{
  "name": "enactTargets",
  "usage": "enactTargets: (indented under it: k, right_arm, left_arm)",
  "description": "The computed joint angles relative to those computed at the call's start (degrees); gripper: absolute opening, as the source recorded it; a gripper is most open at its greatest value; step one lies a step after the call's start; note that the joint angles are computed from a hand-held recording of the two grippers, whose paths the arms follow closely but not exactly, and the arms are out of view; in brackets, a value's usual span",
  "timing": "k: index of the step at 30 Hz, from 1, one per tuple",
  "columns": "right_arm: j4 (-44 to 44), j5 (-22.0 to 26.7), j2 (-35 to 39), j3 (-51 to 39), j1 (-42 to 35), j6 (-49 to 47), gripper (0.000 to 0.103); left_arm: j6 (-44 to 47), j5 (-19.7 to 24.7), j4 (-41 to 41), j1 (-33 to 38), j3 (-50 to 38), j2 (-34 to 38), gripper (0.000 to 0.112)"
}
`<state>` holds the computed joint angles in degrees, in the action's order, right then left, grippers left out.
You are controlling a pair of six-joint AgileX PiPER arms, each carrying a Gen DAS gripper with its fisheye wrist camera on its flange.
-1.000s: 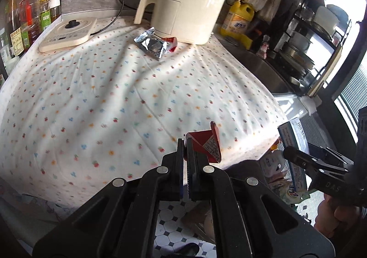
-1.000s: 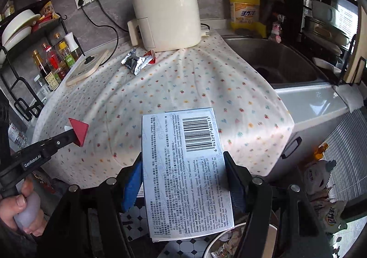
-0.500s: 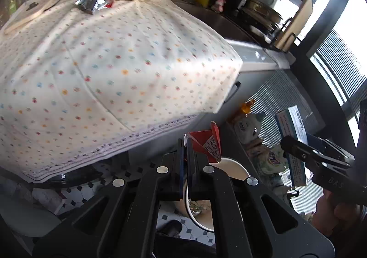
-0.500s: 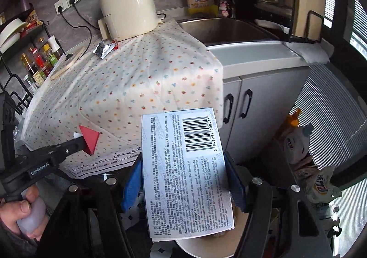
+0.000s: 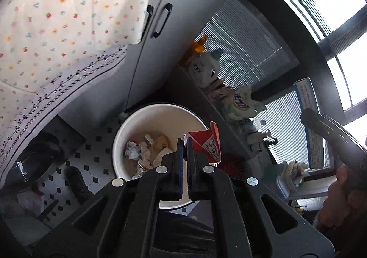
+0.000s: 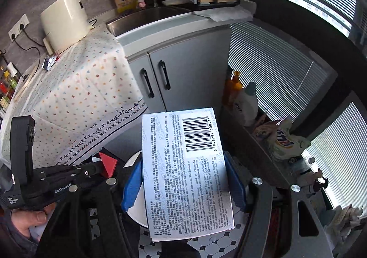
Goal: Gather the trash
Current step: 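Carry the red scrap and leaflet over the white bucket and open the left tool, then open the right tool over the bucket to drop the leaflet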
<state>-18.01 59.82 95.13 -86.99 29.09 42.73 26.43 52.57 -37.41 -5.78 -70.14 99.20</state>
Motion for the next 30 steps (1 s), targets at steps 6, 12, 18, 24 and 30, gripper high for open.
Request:
enactTargets:
  k: [6,12,18,24,30]
  right_arm:
    - [0.22,-0.75,-1.59,2.78,-1.22,1.03,0.065]
    - [2.43,-2.02,0.64,2.01,-1.43,0.23,0.065]
    - [6.15,-1.82,5.71,-2.26,-0.57,-3.02,0.065]
    - [10.17,1.06,13.41,-10.40,0.42,-6.13,0.081]
    - [11.11,5.65,20.77,-22.81,0.75,-7.08,0.088]
  left_arm:
    - [-3.05,-0.20,1.28,0.02,-2.53,1.29,0.068]
    - [-4.80,1.01,4.65,2.14,-6.51,1.38,0.075]
    - [-4.72,2.63,6.42,7.31,-9.06,0.41,0.078]
    - [-4.21,4.26,7.71,13.08,-12.08,0.75,0.081]
    - [-3.77,5.55,7.92,18.81,-15.13,1.42,0.081]
